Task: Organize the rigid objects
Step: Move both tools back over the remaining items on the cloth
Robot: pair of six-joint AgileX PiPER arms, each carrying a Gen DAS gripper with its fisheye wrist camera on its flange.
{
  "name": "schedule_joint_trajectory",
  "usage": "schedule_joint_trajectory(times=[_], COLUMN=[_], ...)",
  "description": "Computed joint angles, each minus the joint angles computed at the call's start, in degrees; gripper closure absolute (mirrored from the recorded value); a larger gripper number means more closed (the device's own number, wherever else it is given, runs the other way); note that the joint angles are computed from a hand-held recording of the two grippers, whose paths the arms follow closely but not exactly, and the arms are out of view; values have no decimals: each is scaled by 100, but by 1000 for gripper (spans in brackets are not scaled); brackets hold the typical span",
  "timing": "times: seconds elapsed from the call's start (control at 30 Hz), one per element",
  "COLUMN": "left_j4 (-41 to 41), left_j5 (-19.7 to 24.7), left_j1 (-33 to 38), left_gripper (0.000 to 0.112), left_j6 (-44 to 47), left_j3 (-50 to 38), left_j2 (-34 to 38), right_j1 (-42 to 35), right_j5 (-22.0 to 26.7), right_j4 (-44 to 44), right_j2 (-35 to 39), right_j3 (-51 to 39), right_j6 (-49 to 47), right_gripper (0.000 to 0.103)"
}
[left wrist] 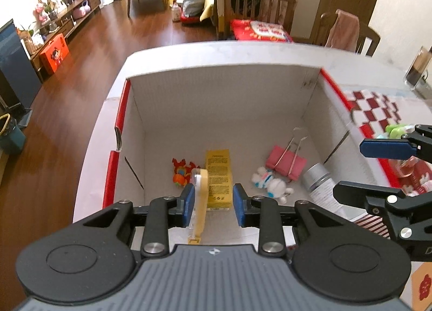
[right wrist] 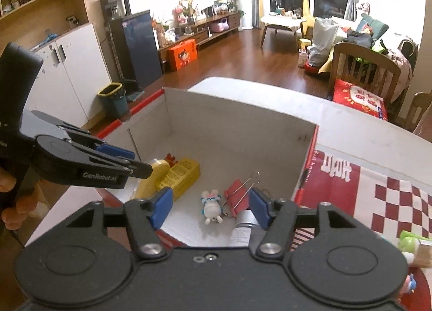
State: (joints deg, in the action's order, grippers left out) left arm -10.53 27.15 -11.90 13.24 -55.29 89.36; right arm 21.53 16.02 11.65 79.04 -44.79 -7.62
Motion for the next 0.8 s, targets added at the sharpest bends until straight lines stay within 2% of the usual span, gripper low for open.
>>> schedule_joint_trajectory(times=[0.23,0.37,0.43,0.5,0.67,0.8], left_j4=[325,803,851,1237,2154,2756], left_j5=[-159,-251,-270,-283,-208,-137], left_j1=[-282,-549,-653,-856,-1458,-1980], left_gripper=[83,83,83,83,83,83], left_j6=[-500,-1092,-1222,-1651,-2794,-3762], left_j3=[333,543,632,691,767,830], left_j2=[-646,-1028,-1216,-1382,-1687,-1787], right_j1=[-96,-301,-396,-547,-1342,-2382], right_j5=[45,118,174,256,832,1640], right_j4=[188,803,992,1301,2646,3515], right_j2=[-627,-1004,-1228,-1493,-2109,-2589], right_j3=[324,546,664,805,1106,1310], right_j6=[-93,-592,-762,-1102,-2691,-3956], right_gripper=[33,29,23,19,15,11])
